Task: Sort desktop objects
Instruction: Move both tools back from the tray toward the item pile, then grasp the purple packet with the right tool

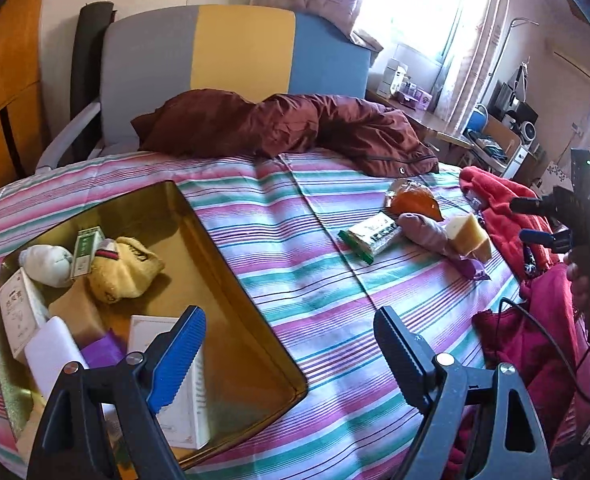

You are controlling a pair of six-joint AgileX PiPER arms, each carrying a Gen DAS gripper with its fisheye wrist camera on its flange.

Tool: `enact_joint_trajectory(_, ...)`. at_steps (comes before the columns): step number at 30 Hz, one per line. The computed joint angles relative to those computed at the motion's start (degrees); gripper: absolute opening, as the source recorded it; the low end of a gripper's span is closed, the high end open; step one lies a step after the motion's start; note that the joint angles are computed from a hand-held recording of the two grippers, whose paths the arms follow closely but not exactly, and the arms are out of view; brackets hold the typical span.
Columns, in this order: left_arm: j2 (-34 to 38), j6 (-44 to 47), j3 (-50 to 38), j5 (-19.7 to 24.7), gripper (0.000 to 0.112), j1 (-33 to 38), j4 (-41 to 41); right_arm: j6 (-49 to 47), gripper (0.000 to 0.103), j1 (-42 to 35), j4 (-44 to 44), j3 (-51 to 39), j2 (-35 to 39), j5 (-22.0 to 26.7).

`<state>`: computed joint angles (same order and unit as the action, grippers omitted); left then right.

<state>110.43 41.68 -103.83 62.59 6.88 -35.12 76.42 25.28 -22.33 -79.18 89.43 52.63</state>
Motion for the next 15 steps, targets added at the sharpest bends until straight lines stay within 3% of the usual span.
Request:
enact_joint_trajectory(2,0.0,-0.1,0.0,0.0,0.087,-0.7,0.2,-2.2,0.098,-1.2,1.4,0.4,-0.1,-0.1)
enact_joint_trajectory(8,0.6,0.0,-0.8,0.4,0.087,-2.8,0.7,-14.9,0.076,-6.9,11.9,-2.1,6.8,6.0)
enact_joint_trajectory(15,1.8,0.9,-3.0,2.0,0.087,-5.2,0.8,-21.4,0.073,-13.7,19.5,-2.4,12.4,6.9)
